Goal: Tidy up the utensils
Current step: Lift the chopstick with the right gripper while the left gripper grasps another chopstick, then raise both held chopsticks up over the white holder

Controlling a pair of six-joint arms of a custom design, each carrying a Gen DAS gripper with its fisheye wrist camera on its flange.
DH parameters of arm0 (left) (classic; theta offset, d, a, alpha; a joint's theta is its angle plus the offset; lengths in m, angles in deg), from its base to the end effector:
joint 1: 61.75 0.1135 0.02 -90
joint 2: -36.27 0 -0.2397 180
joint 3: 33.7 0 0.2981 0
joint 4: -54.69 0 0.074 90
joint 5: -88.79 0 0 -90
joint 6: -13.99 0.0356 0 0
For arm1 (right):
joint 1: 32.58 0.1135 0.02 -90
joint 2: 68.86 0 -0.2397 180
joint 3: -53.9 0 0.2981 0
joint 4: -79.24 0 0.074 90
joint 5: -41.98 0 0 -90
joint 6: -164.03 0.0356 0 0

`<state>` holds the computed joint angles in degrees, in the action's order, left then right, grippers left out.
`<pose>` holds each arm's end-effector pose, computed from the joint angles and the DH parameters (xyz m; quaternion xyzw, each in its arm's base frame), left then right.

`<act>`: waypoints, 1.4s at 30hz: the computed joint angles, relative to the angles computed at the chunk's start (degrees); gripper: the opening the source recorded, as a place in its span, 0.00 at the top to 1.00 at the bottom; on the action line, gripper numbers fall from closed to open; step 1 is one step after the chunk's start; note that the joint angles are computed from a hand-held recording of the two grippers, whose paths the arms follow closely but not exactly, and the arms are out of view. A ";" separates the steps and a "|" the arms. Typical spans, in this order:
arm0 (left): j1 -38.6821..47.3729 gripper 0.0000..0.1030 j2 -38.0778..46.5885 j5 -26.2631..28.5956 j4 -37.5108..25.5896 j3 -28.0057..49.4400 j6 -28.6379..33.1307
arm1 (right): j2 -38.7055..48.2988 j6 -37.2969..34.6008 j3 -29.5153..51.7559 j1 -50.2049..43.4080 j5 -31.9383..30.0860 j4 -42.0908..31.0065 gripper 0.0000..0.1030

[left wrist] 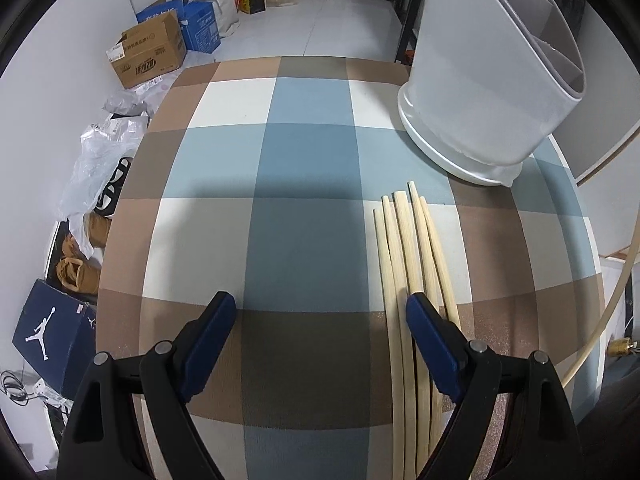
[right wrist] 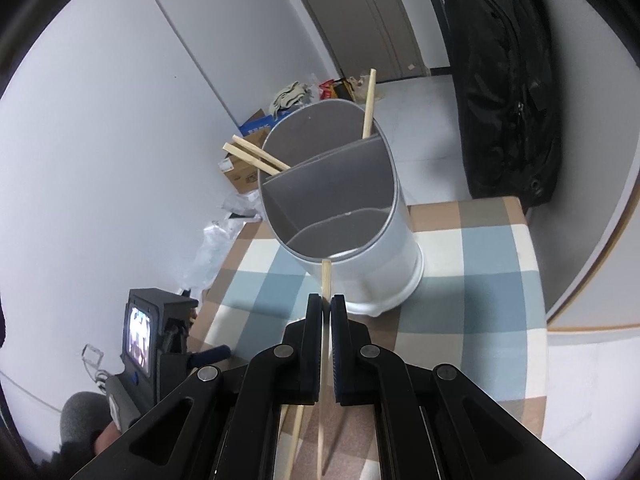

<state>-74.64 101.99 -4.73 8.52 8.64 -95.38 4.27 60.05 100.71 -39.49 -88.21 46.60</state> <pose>0.2279 -0.0499 0.1111 -0.0610 0.9818 -0.0203 0.1788 0.2706 -0.0097 0.1240 -0.1476 0.8975 0.2800 0.3071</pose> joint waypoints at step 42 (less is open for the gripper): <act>-0.28 0.98 0.20 0.96 4.59 2.09 0.33 | 3.60 0.16 2.90 -0.57 -3.28 0.85 0.96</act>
